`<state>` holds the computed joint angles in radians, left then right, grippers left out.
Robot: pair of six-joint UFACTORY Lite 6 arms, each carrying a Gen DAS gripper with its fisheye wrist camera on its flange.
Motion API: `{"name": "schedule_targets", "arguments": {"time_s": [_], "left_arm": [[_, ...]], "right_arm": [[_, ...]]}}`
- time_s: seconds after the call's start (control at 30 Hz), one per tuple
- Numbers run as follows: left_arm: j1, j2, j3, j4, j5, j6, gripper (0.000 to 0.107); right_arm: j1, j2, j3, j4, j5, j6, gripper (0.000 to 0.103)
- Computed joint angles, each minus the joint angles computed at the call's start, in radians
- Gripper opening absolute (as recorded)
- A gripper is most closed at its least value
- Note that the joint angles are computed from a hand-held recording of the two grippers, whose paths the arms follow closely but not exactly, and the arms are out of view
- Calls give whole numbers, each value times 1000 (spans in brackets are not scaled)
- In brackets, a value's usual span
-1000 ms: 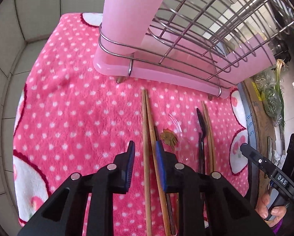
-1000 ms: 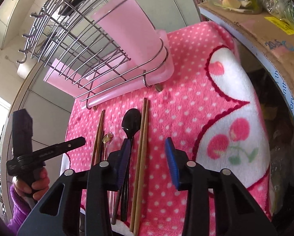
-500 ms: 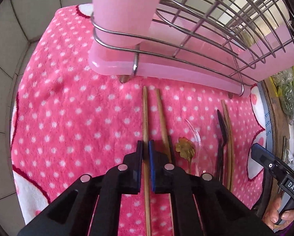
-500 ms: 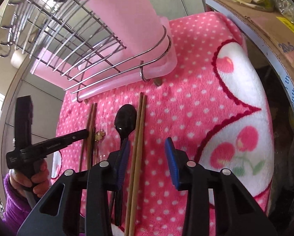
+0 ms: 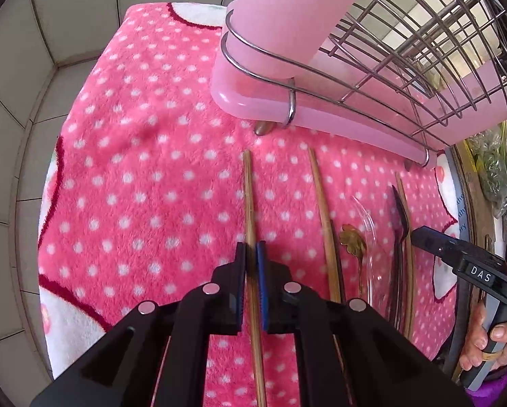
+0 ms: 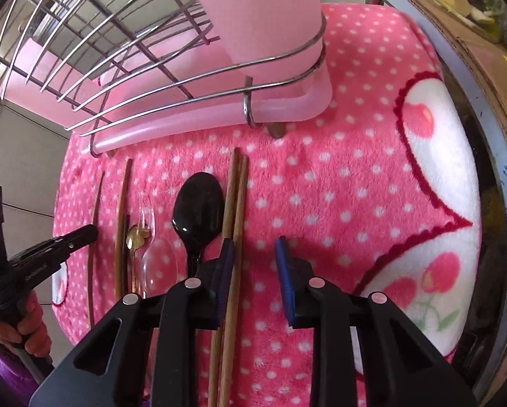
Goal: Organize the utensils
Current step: 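Close the left tool on a wooden chopstick while the right tool grasps another chopstick, then lift both chopsticks upright and lower them into the pink cup, opening both tools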
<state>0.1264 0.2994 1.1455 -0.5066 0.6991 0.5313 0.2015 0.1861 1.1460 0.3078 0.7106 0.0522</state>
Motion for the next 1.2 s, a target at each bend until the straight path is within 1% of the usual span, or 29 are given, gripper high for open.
{"name": "schedule_targets", "arguments": {"time_s": [0.1,0.13,0.23,0.27,0.3,0.33,0.37,0.47,0.53,0.67,0.7,0.73,0.77,0.83,0.87,0.97,1.0,1.07,1.13,1.2], "left_arm": [[-19,8,-8,15,-25,-15,7],[-13,-23,-10,46,1,-40,7],[-50,-21,-2,101,-10,-106,7],[-57,-17,2,113,-10,-118,7],[-58,-7,18,121,2,-129,7],[-57,4,30,121,13,-131,7],[-56,19,47,119,26,-135,7],[-54,98,148,123,97,-160,7],[-60,143,214,139,143,-180,8],[-106,223,337,206,199,-252,10],[-115,235,357,220,206,-270,10],[-122,239,365,228,204,-281,10],[-128,237,365,240,197,-289,7],[-126,212,335,226,171,-278,6],[-123,194,315,219,158,-273,6],[-90,88,200,176,114,-213,6],[-77,46,166,149,103,-185,6],[-52,-42,96,105,77,-129,6],[-21,-151,15,44,41,-59,6],[26,-257,-64,-30,29,31,6]], "right_arm": [[79,54,75,-146,23,145,26],[104,79,106,-198,38,189,26],[163,140,162,-310,53,265,26],[167,147,173,-315,59,268,26],[158,144,171,-299,57,259,24],[151,139,165,-284,53,251,20],[145,136,159,-273,48,248,18],[72,85,90,-187,25,160,17],[54,79,81,-154,25,125,17],[70,103,111,-182,28,138,17],[85,105,110,-198,8,157,15],[93,96,98,-210,-12,162,10],[107,99,95,-210,-33,171,9],[95,61,42,-159,-76,145,8],[77,22,-10,-101,-116,98,8],[21,-123,-161,62,-177,-46,6],[5,-175,-205,91,-190,-72,6],[-47,-286,-297,217,-207,-200,6],[-85,-397,-369,270,-220,-252,6],[-110,-498,-426,335,-229,-307,6]]}}
